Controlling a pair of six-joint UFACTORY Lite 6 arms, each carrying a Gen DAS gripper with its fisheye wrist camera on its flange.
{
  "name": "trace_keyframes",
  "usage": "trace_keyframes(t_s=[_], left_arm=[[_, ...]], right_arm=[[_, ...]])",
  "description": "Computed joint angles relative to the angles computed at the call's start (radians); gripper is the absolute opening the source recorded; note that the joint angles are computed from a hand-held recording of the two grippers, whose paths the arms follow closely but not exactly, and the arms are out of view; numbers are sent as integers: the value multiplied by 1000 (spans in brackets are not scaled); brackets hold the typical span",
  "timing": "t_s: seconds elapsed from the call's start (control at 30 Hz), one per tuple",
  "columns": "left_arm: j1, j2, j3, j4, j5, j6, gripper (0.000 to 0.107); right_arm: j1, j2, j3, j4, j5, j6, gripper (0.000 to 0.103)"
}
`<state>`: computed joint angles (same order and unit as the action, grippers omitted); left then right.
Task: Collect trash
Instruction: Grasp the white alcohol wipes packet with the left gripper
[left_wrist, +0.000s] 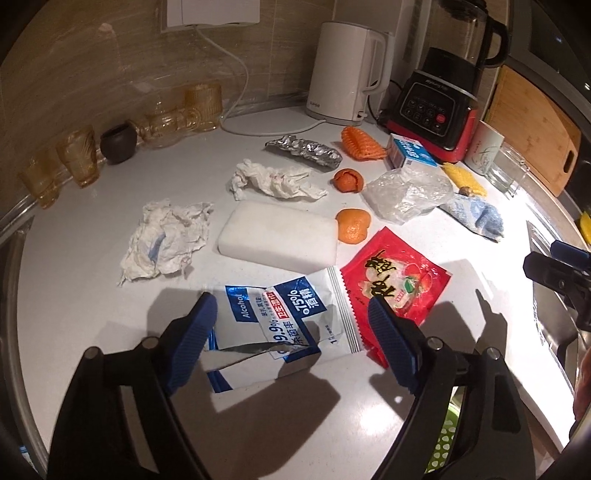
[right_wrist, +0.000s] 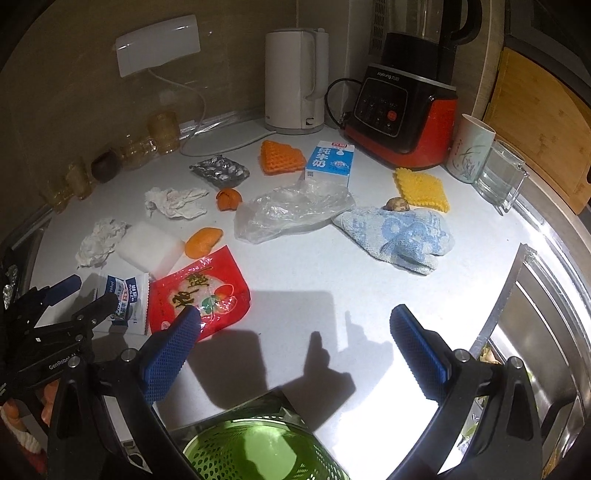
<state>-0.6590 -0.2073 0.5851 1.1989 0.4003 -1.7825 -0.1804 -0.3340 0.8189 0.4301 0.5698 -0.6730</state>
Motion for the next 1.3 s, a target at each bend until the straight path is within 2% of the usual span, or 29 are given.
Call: trace_keyframes(t_s=[0.3,0.5,0.57,0.7,0.9,0.97,1.13,1.3], left_arm=[[-7,57,23,-21,46,-25,81],[-38,16,28,-159,154,-75,81],[-25,23,45,-218,158,-104,81],[-34,105,127,-321,234,-140,81],[37,223,207,-462,193,-202,81],[45,278,239,-490,207,-211,81],[14,346,284,-474,266,-252,81],[11,357,295,-472,277,-261,81]], right_arm=[[-8,73,14,78,-8,-94,101],[-6,103,16,125,-8,-160,101],[-3,114,20,139,-7,-184,101],[-11,129,29,185,2,-259,101],[-33,161,48,255,3,-389,101],[-48,172,57,273,17,-423,101],[-84,173,60,303,45,-488,101],[-106,173,64,305,59,-505,101]])
